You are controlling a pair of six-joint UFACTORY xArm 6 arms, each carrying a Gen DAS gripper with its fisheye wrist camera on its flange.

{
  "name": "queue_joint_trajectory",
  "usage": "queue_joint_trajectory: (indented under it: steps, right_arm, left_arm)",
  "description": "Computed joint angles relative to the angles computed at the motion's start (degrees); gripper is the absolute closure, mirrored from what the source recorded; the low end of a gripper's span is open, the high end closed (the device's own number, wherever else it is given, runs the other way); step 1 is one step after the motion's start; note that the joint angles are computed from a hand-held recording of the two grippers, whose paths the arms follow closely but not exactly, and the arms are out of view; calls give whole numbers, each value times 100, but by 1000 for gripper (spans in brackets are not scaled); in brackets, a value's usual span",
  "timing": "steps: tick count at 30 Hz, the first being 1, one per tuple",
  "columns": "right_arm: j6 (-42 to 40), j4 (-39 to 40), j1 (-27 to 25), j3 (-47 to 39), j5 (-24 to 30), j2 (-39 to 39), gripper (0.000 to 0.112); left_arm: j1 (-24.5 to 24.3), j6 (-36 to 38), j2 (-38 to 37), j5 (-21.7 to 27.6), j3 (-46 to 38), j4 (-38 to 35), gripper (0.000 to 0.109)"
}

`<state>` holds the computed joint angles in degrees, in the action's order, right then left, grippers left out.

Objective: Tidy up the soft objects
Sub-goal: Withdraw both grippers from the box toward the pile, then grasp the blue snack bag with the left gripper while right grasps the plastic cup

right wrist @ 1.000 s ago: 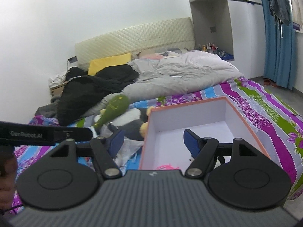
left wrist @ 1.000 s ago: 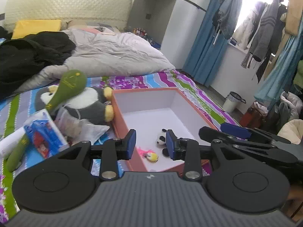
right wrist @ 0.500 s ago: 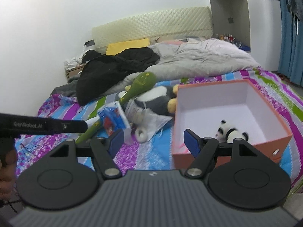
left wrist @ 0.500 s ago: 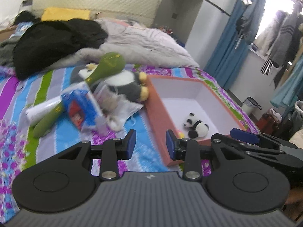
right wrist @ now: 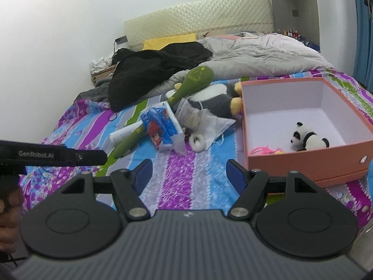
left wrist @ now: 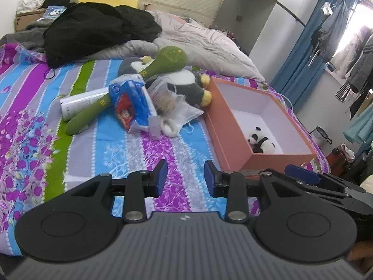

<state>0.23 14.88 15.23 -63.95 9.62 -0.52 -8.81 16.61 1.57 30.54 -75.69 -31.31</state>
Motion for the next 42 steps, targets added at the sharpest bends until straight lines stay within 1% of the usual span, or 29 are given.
queue_joint_trajectory:
  steps: [8, 12, 18, 21, 25, 27, 30, 34, 37, 40, 42]
  right_arm:
    - [174, -266, 153, -143, 248, 238, 40]
    - [221, -349, 208, -286, 276, 432, 40]
    - [256, -388, 218, -595, 379, 792, 40]
    - [382, -636, 199, -765, 381, 988, 40]
    - [508, -825, 162, -1002, 369, 1263, 40]
    - [666, -1000, 143, -1150, 379, 1425, 40]
    - [695, -1049, 136, -1359, 380, 1659, 40]
    - [764, -1333, 144, -1658, 416, 1989, 40]
    - [702, -1362, 156, -1893, 429, 2234, 40]
    - [665, -1327, 162, -2112, 358, 2478, 40]
    - [526, -1173, 171, -2269, 297, 2650, 40]
  left_arm:
    - [217, -106, 25, 21, 182, -14, 69]
    - [304, -71, 174, 42, 105, -99, 66]
    - [390, -96, 527, 136, -188, -114, 66]
    - [439, -4, 753, 211, -392, -253, 66]
    - [496, 45, 1122, 345, -742, -195, 66]
    - [541, 52, 1340, 419, -963, -170, 66]
    - [607, 80, 1684, 491, -1311, -157, 66]
    - [677, 194, 2153, 564, -1775, -331, 66]
    - [683, 246, 2464, 551, -2072, -406, 66]
    - [700, 150, 2784, 585, -2415, -578, 66]
    - [698, 33, 3026, 564, -2677, -661, 66]
